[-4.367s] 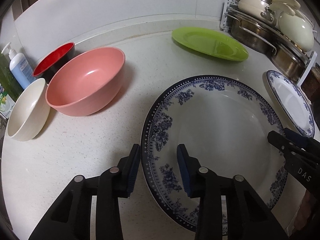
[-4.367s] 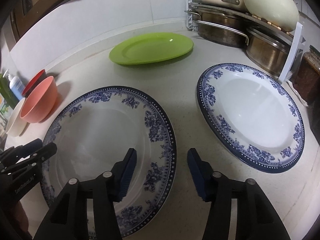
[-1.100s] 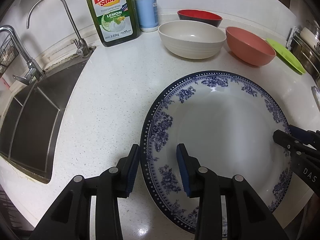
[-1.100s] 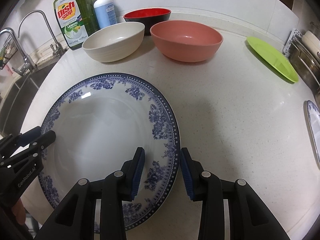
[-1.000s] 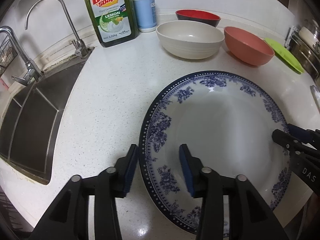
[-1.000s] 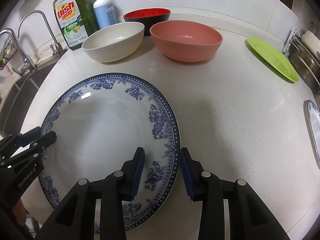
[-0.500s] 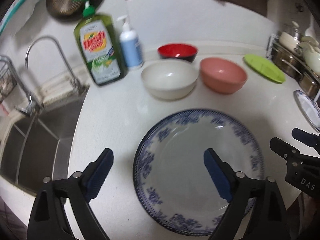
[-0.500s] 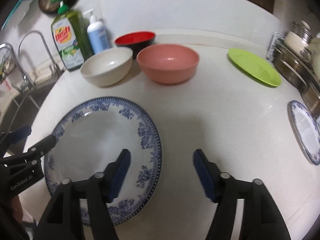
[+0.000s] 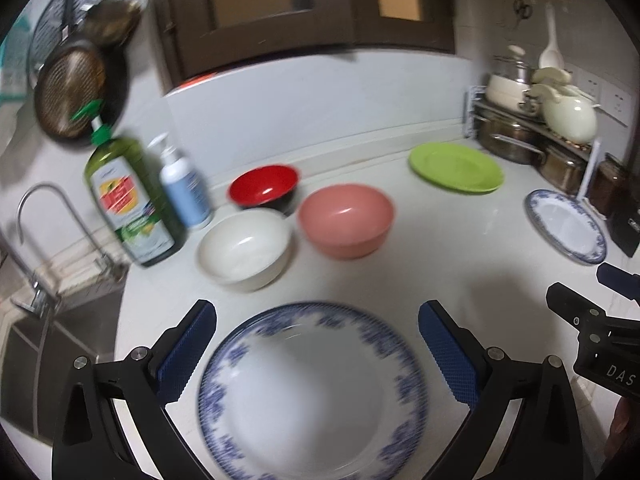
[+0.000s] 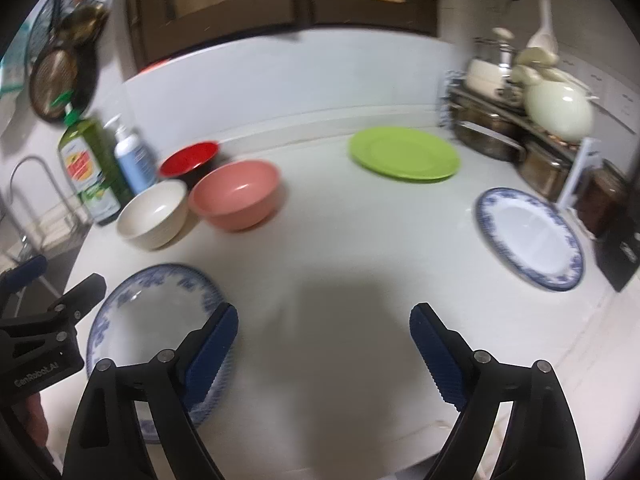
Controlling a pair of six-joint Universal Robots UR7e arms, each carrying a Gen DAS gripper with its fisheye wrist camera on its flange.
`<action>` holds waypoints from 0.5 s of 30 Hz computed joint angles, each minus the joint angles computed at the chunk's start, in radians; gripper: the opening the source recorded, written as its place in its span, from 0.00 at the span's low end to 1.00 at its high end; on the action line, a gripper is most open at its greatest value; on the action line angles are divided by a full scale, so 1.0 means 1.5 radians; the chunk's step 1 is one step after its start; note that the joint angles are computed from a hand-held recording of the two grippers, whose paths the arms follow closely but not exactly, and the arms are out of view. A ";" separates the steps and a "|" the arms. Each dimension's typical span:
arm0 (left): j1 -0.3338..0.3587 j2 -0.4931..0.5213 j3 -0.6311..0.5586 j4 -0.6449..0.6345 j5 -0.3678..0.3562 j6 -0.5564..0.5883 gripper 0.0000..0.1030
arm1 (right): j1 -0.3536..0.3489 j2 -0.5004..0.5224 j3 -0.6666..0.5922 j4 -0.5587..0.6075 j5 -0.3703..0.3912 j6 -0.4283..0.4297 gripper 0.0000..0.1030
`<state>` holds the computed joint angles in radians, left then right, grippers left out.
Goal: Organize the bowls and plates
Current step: 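Move both grippers to the smaller blue-and-white plate by the knife block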
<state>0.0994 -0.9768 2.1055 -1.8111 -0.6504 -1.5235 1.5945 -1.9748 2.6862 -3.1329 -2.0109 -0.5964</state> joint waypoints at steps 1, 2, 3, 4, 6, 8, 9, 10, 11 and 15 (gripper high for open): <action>0.004 0.013 -0.011 -0.018 0.006 0.019 1.00 | -0.012 -0.019 -0.003 0.009 0.005 -0.005 0.87; 0.008 0.025 -0.020 -0.035 0.012 0.036 1.00 | -0.025 -0.035 -0.008 0.018 0.012 -0.009 0.87; 0.012 0.040 -0.032 -0.051 0.018 0.054 1.00 | -0.037 -0.048 -0.011 0.024 0.020 -0.014 0.87; 0.017 0.056 -0.046 -0.069 0.023 0.075 1.00 | -0.047 -0.058 -0.015 0.030 0.025 -0.018 0.87; 0.022 0.083 -0.068 -0.101 0.033 0.111 1.00 | -0.069 -0.074 -0.027 0.041 0.037 -0.027 0.87; 0.028 0.113 -0.092 -0.131 0.044 0.151 1.00 | -0.098 -0.092 -0.038 0.045 0.053 -0.045 0.87; 0.032 0.127 -0.103 -0.147 0.049 0.169 1.00 | -0.112 -0.098 -0.045 0.045 0.060 -0.052 0.87; 0.038 0.144 -0.118 -0.171 0.053 0.196 1.00 | -0.122 -0.101 -0.050 0.044 0.066 -0.056 0.87; 0.042 0.153 -0.126 -0.186 0.055 0.211 1.00 | -0.139 -0.106 -0.058 0.048 0.076 -0.063 0.87; 0.059 0.207 -0.176 -0.262 0.062 0.291 1.00 | -0.198 -0.117 -0.080 0.038 0.113 -0.088 0.87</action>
